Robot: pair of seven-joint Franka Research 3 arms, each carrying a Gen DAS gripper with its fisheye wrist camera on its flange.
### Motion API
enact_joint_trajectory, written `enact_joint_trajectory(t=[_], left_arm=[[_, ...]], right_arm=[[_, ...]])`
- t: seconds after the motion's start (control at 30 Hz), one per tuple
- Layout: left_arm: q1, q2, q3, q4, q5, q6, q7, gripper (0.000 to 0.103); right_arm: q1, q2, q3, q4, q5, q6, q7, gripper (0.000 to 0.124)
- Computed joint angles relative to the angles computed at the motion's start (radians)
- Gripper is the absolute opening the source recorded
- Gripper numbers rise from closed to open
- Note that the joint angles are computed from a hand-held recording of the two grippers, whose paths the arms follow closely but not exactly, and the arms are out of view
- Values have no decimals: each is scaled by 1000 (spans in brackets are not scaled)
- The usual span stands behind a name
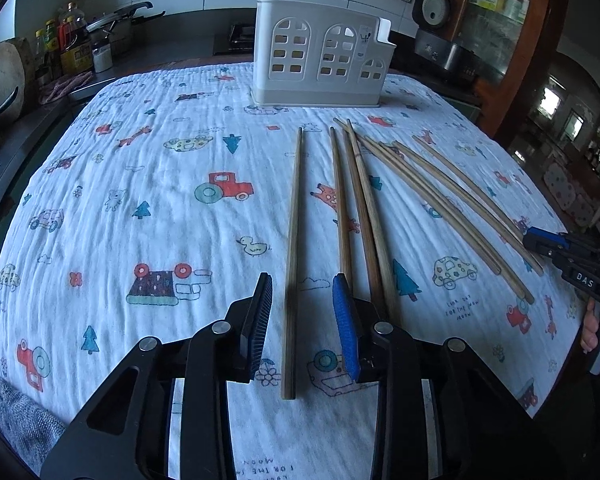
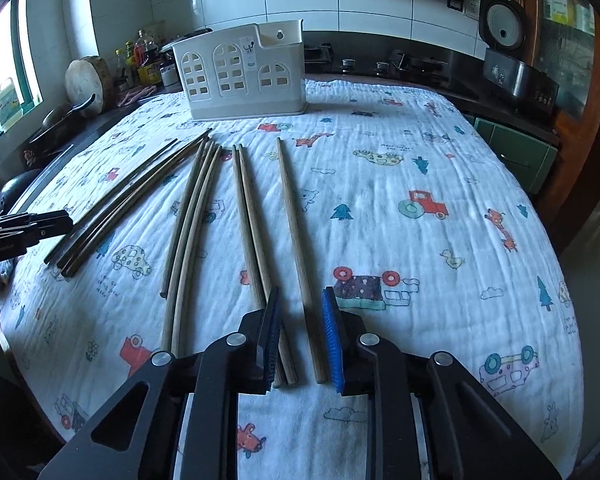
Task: Organize utensils
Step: 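Lower the left tool onto one chopstick and close while the right tool grasps another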
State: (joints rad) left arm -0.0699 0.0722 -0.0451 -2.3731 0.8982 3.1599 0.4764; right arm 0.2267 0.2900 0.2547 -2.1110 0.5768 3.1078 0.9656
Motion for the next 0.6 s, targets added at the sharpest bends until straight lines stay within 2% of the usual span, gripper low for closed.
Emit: enact_joint_trajectory(t=[0.07, 0.2, 0.3, 0.47, 0.53, 0.6], left_arm=[[7, 9, -12, 3, -40, 4, 40, 31], [-10, 29, -3, 24, -44, -16, 52, 23], [-20, 41, 6, 33, -46, -23, 51, 20], [-62, 50, 45, 64, 78, -66, -51, 16], [-60, 54, 42, 76, 124, -81, -93, 11], [-45, 50, 25, 75, 113, -94, -89, 6]], right_arm=[[28, 5, -33, 5, -28, -1, 27, 12], [44, 10, -54, 6, -61, -11, 53, 11], [28, 13, -39, 6, -61, -8, 53, 10], [38, 16, -48, 5, -84, -1, 69, 10], [35, 19, -46, 9, -88, -2, 71, 10], [47, 22, -60, 11, -103, -1, 86, 10]])
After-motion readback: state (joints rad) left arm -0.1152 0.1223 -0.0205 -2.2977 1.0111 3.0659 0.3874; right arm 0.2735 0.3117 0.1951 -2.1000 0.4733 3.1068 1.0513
